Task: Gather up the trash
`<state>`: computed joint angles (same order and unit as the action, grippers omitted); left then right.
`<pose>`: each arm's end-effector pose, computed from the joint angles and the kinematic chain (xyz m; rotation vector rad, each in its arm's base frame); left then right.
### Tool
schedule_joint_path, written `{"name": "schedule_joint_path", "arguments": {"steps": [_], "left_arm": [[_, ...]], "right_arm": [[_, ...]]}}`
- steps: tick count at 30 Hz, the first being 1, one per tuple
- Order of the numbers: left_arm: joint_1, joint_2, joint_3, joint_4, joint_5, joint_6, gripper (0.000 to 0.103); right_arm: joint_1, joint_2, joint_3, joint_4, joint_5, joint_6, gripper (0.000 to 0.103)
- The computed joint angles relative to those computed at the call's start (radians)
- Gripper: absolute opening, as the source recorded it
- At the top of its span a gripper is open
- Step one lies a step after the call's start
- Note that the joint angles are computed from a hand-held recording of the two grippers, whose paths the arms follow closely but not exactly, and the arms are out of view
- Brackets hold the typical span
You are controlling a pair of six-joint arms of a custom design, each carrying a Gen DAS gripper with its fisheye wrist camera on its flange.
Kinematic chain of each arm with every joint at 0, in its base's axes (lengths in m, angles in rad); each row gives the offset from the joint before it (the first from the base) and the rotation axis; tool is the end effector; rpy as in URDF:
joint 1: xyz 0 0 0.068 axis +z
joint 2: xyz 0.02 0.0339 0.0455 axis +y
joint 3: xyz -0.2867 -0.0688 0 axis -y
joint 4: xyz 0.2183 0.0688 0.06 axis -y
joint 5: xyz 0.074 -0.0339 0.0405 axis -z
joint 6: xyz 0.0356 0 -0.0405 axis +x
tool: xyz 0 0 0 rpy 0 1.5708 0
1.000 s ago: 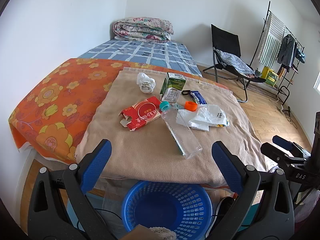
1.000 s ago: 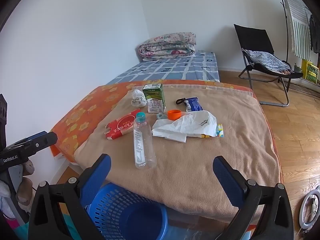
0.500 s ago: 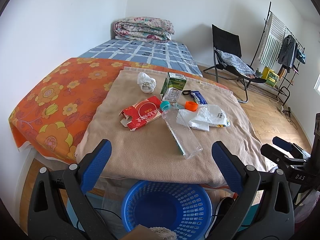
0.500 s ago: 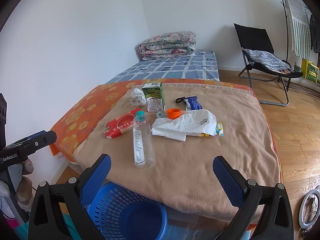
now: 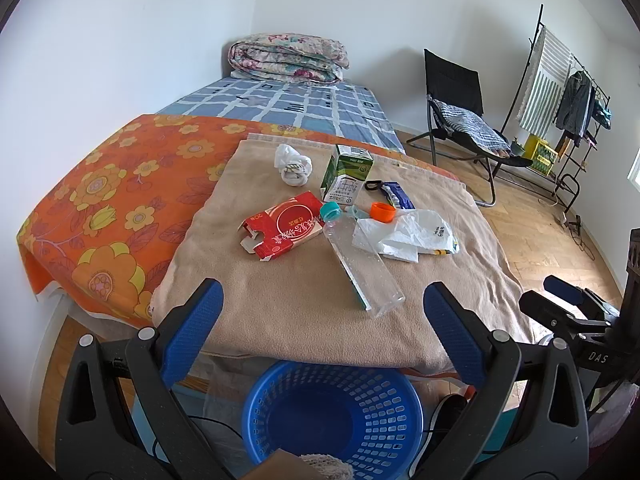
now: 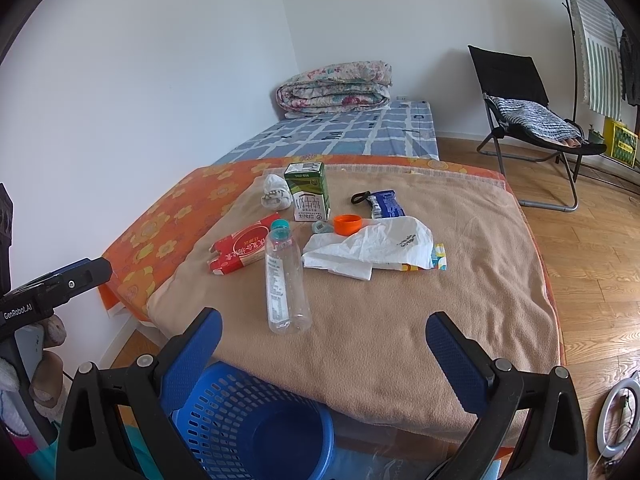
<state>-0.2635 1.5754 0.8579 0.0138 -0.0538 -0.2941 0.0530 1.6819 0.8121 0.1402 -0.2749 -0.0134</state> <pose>0.2986 -0.0786 0.2310 -0.0634 2.2831 -0.2319 0.3182 0.0266 0.1981 -0.2172 2.2795 0.3363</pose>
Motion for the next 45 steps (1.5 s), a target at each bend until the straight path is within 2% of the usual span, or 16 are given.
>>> {"name": "schedule_joint_path", "arguments": {"steps": [36,45], "left_arm": [[0.000,0.001,0.003,-0.005,0.001,-0.001,0.102],[0.045,0.028,-0.057,0.056,0.013,0.034,0.102]], "right_arm": [[-0.004,0.007,0.006,-0.024,-0.002,-0.013,0.103],[-0.001,0.039,0.050,-0.088,0.016,-0.019,0.103]]}}
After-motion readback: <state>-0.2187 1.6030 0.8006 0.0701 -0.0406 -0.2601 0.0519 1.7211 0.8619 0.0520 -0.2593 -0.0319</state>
